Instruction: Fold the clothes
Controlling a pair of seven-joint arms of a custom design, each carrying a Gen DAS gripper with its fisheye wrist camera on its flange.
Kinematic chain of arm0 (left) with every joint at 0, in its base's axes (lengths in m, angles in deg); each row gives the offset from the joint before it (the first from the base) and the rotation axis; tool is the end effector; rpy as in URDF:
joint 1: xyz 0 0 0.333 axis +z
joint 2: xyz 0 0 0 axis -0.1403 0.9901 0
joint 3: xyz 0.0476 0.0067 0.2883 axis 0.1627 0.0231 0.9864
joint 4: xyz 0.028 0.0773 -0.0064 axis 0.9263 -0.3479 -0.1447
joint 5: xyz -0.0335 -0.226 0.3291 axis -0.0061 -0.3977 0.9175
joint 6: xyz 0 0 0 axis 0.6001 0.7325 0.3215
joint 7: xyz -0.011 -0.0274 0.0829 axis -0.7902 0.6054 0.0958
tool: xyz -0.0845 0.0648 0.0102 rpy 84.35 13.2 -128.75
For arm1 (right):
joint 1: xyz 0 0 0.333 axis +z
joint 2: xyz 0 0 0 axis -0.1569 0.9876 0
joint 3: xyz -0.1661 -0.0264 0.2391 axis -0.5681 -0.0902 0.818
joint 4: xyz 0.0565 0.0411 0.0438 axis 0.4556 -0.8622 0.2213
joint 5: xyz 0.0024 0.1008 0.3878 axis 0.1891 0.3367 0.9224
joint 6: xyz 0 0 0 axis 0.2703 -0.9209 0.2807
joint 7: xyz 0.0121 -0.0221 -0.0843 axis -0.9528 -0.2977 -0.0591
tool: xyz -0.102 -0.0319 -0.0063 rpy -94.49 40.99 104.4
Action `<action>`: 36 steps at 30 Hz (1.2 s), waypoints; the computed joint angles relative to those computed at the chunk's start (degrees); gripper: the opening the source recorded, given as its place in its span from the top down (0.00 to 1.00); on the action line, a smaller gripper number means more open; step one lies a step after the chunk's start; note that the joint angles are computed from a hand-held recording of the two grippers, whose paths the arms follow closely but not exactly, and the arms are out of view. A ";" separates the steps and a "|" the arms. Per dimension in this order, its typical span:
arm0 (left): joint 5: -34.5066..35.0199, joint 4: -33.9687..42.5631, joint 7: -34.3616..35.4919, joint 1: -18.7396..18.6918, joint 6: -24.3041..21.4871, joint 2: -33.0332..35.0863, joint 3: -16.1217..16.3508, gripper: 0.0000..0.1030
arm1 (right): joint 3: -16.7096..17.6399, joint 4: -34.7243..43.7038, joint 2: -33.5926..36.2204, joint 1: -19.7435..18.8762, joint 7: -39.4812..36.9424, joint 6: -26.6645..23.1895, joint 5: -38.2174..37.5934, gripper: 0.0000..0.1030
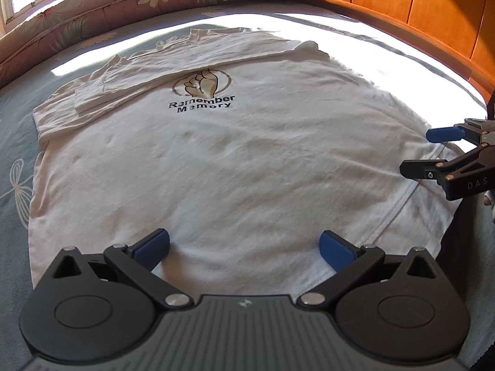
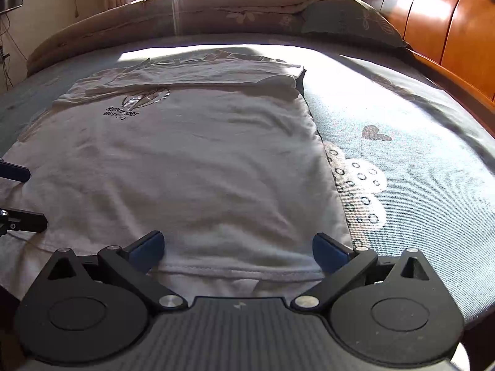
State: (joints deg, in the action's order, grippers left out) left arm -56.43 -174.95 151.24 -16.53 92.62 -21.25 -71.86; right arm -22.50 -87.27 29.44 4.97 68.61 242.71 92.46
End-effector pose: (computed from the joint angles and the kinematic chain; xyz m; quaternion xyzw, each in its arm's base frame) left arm 0.4494 -0.1772 0.3710 -0.5822 0.7458 -0.2503 0.2054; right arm 0.4906 0.0494 0.3492 -0.7694 0.5069 -0.2050 0.3301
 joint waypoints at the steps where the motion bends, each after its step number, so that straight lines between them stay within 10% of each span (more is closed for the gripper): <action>1: -0.07 0.40 -0.11 -0.10 -1.33 -0.20 -0.18 0.01 | 0.00 0.00 0.00 0.00 0.00 0.00 0.00 0.00; 13: -12.36 -5.03 12.15 -8.65 -3.17 -5.79 6.57 0.00 | 0.10 0.01 -0.03 0.09 -0.97 0.38 1.14 0.00; 24: -14.30 -2.66 14.41 -6.98 -6.83 -4.85 4.68 0.00 | 0.20 -0.03 0.04 0.52 -0.98 1.33 1.47 0.00; 32: -13.42 -2.48 13.18 -5.47 -7.20 -4.95 3.04 0.00 | -0.20 -1.54 -1.31 -1.09 13.53 -2.49 -17.37 0.00; 36: -8.87 -2.14 12.97 -3.90 -8.65 -6.01 0.98 0.01 | -2.56 -2.23 -4.69 -0.67 8.86 -9.68 -21.13 0.00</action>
State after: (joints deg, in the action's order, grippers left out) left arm -65.30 -177.10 164.21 -20.43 83.97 -27.26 -70.89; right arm -25.06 -89.50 24.75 4.30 77.47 233.03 71.33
